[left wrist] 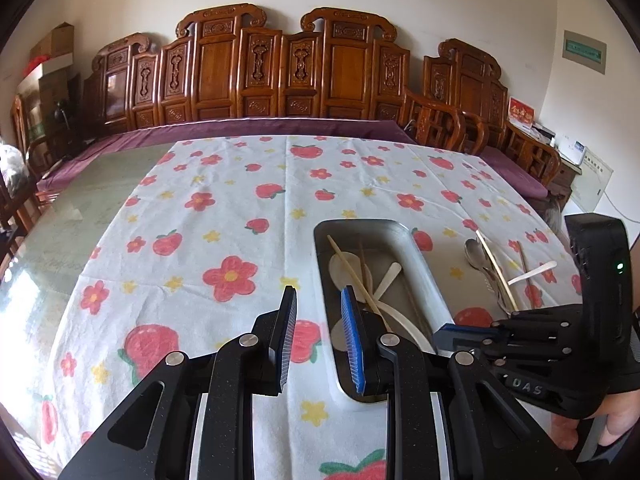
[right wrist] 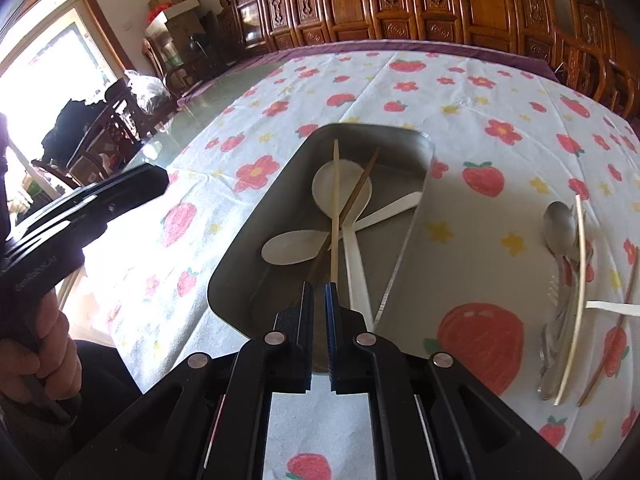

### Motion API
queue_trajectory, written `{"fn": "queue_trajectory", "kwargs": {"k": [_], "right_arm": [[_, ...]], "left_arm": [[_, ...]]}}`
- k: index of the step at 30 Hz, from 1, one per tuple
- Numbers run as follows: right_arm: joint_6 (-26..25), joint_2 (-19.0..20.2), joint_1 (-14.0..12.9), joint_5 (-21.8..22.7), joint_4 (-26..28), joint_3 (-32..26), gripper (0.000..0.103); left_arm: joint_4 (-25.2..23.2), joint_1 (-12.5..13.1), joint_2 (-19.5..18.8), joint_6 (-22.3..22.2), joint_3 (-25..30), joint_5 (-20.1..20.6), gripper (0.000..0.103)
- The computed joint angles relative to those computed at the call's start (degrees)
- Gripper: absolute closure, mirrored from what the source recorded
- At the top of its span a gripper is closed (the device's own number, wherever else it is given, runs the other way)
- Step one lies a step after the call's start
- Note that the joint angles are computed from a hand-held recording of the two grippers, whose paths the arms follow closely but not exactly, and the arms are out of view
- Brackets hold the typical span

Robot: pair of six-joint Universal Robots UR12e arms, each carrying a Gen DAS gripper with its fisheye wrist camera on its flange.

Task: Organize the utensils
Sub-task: 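Lower the held chopstick into the grey tray and open the right tool, then withdraw both open tools from the tray back toward the utensil pile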

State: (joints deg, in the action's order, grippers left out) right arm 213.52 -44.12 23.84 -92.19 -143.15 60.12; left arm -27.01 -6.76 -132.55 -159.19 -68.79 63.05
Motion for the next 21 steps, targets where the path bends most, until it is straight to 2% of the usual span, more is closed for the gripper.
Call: {"fn": "queue_trajectory", "kwargs": {"k": [2,4,6,9,11,13,15,16,17,21], "right_arm": [[-0.05,-1.52,-0.01,-1.83,-2.26,2.59,0.096],[0.15,-3.26,-0.12,-3.91,-3.92,5.5,0.095],[0.05,-5.3,-0.18,-6.92,-5.16,8.8,0.095],[0.27,-7.95,-0.56,-10.54,-6.51,13.25,0.095],[0.57,-9.4,-0.91,-12.64,-6.76,15.78,0.096],[0.91,-10.56,-1.31,-14.64,-6.75,18.0,0.095],[1.41,-11.26,-1.65,-15.67,-6.74,19.61,0.087],[1.89,-11.56,-1.9,-15.92,-6.99,20.51,0.082],[2.42,-11.76,-2.13,-16.1,-7.17,21.28,0.082],[5.5,-11.76,-2.9,-15.14,-9.7,23.87,0.082]], "left_arm": [[0.03,-0.27,0.25,0.46,-0.53,-0.5,0.08],[0.38,-0.55,0.41,0.98,-0.87,-0.61,0.073],[0.82,-0.85,0.71,1.75,-1.51,-1.05,0.07],[0.37,-1.18,0.96,2.12,-2.02,-2.26,0.063],[-0.24,-1.49,1.05,2.63,-2.23,-2.82,0.054],[-0.57,-1.85,1.19,3.12,-2.58,-3.01,0.054],[-0.82,-2.18,1.32,3.54,-2.86,-3.0,0.052],[-0.9,-2.4,1.42,3.91,-3.13,-2.98,0.047],[-0.85,-2.55,1.49,4.18,-3.36,-3.16,0.042],[-0.1,-3.13,2.05,5.08,-4.7,-3.44,0.041]]}}
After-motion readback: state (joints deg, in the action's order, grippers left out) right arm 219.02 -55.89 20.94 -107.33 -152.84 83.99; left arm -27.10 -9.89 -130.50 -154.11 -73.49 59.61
